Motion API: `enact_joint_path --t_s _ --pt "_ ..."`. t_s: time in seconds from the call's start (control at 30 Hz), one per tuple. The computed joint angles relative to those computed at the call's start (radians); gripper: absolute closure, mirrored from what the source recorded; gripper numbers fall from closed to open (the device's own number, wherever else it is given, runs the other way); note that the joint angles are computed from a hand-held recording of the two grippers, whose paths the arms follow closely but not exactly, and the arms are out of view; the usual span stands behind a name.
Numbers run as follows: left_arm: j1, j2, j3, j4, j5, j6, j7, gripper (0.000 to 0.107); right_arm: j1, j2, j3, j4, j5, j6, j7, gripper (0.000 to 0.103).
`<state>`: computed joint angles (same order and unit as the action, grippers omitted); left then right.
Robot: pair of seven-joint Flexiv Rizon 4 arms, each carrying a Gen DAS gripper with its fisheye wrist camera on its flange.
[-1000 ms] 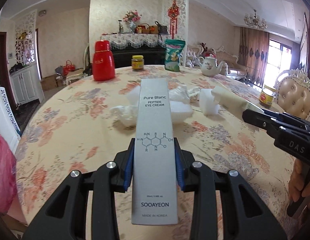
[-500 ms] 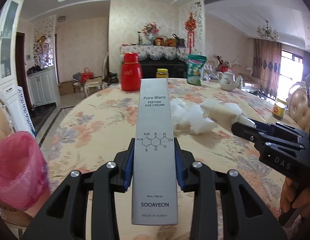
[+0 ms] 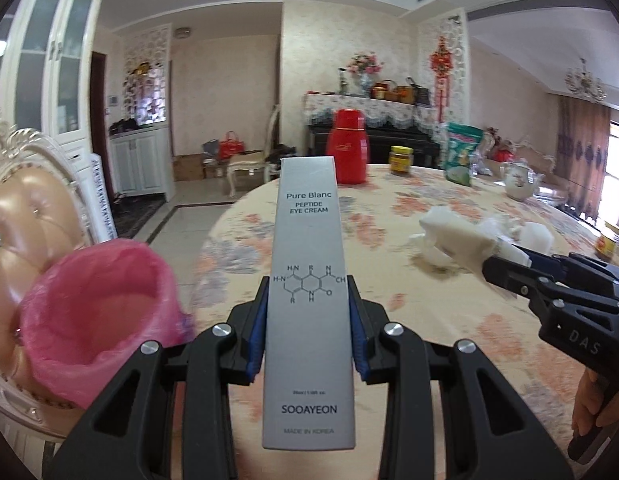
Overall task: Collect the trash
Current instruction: 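Carry the eye-cream box and white packet to the pink bin and release both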
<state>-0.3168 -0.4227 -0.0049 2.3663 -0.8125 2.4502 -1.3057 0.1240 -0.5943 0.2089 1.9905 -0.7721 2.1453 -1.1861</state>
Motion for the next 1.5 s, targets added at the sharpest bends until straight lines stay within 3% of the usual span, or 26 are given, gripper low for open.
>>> enact_joint_path --t_s 0.3,0.57,0.67,0.77,0.93,1.07,1.1,1.13,1.17,1.2,1.4,1.5 --pt "0.080 0.045 0.045 0.103 -0.002 0.015 -0.065 0.073 0.042 -0.057 0.059 -0.086 -0.106 -0.063 0.018 0.068" --pt "0.178 0.086 0.090 0.189 0.016 0.000 -0.111 0.073 0.049 -0.152 0.171 -0.217 -0.281 -0.147 0.089 0.068" --pt "0.221 0.097 0.106 0.209 0.048 -0.006 -0.129 0.073 0.027 -0.206 0.247 -0.276 -0.370 -0.190 0.132 0.068" --pt "0.263 0.105 0.123 0.224 0.073 -0.016 -0.137 0.073 -0.029 -0.292 0.395 -0.342 -0.467 -0.292 0.146 0.068" --pt "0.361 0.119 0.142 0.215 0.190 -0.084 -0.187 0.073 -0.051 -0.417 0.600 -0.415 -0.434 -0.470 0.036 0.068" --pt "0.408 0.115 0.159 0.197 0.231 -0.119 -0.205 0.072 -0.033 -0.495 0.711 -0.479 -0.362 -0.567 -0.070 0.063" --pt "0.408 0.115 0.161 0.196 0.226 -0.123 -0.206 0.068 -0.025 -0.507 0.726 -0.493 -0.346 -0.579 -0.091 0.061" --pt "0.407 0.116 0.165 0.195 0.213 -0.128 -0.203 0.053 -0.022 -0.522 0.747 -0.505 -0.331 -0.590 -0.118 0.047" --pt "0.407 0.113 0.169 0.200 0.207 -0.111 -0.212 0.045 -0.020 -0.527 0.754 -0.508 -0.318 -0.584 -0.132 0.039" --pt "0.403 0.110 0.172 0.206 0.197 -0.088 -0.222 0.039 -0.019 -0.531 0.759 -0.510 -0.305 -0.573 -0.144 0.039" --pt "0.365 0.113 0.163 0.241 0.108 -0.052 -0.193 0.038 -0.035 -0.486 0.718 -0.469 -0.233 -0.522 -0.174 0.039" --pt "0.343 0.114 0.150 0.248 0.072 -0.040 -0.200 0.029 -0.049 -0.448 0.679 -0.435 -0.188 -0.485 -0.176 0.039"
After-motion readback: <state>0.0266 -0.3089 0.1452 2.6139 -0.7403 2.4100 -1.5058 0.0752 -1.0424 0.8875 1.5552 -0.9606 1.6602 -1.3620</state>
